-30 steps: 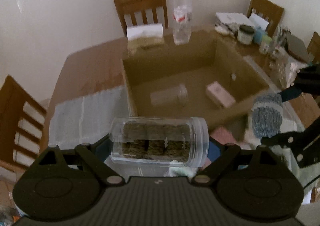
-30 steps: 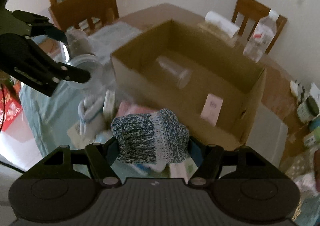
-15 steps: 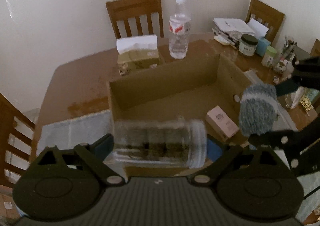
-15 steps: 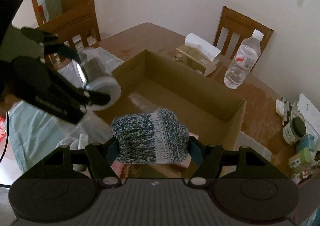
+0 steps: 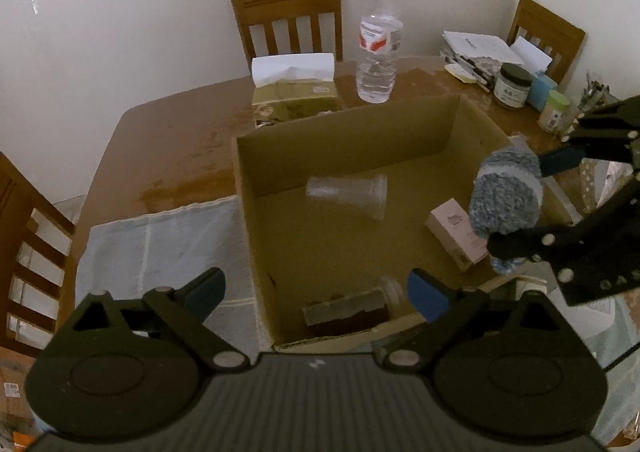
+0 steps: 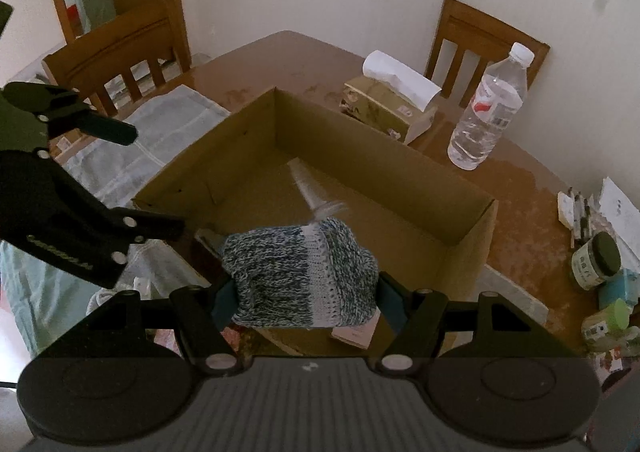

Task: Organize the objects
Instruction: 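Carry the jar and grey sock into the cardboard box and release both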

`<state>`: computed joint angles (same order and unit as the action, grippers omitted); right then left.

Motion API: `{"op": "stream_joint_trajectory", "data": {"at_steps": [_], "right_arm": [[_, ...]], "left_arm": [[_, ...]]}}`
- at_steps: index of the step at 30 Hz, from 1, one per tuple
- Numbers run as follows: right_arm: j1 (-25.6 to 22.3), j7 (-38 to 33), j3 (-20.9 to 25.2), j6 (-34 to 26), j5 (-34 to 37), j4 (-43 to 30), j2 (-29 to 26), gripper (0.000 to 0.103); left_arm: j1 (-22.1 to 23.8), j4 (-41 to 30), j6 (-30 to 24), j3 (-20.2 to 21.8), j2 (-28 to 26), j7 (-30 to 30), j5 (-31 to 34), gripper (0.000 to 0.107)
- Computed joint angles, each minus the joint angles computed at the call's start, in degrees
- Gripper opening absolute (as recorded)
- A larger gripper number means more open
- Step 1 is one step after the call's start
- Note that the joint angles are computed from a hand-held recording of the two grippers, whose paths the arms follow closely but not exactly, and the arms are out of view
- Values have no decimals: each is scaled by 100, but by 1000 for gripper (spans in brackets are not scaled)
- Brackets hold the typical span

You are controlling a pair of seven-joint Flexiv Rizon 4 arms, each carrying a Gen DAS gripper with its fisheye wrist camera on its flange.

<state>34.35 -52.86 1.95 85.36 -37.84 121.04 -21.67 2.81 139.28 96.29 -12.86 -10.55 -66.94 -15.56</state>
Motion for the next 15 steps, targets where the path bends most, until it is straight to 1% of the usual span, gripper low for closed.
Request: {"op": "stream_joint_trajectory", "data": {"at_steps": [2, 4, 5, 6, 7, 8, 9, 10, 11, 12, 13, 14, 15], "right_arm": [[-4, -7, 21, -33, 37, -82, -58, 75], [58, 37, -65, 58, 0, -134, -115, 79], [244, 220, -333, 202, -171, -99, -117, 86], [357, 327, -492, 249, -272, -83, -111, 98], [470, 451, -655, 320, -365, -58, -104, 103], [509, 567, -754, 451, -459, -28, -103, 103], [447, 510, -666, 480, -364, -28, -103, 103], [392, 474, -580, 455, -295, -28, -93, 103], [440, 503, -631, 466, -301, -2, -73, 103], [541, 570, -760, 512, -364, 51, -44, 103], [568, 586, -783, 503, -375, 88, -13, 103], [572, 603, -782, 495, -375, 112, 6, 103], [594, 643, -807, 523, -391, 158, 32, 103]], "left_arm": [[214, 107, 74, -228, 64, 43, -89, 98], [293, 178, 157, -296, 95, 1, -101, 99], [348, 211, 207, -345, 106, -28, -86, 100], [363, 237, 242, -333, 118, -70, -41, 100], [275, 239, 257, -206, 121, -134, 34, 100], [240, 253, 285, -142, 129, -183, 98, 100], [266, 291, 331, -144, 144, -222, 158, 100], [178, 297, 341, -30, 151, -286, 233, 100], [179, 321, 359, -12, 166, -338, 291, 100], [340, 379, 401, -172, 193, -362, 335, 100], [447, 421, 432, -268, 213, -392, 400, 100], [393, 432, 450, -191, 221, -442, 476, 100], [233, 427, 461, -9, 220, -504, 545, 100]]}}
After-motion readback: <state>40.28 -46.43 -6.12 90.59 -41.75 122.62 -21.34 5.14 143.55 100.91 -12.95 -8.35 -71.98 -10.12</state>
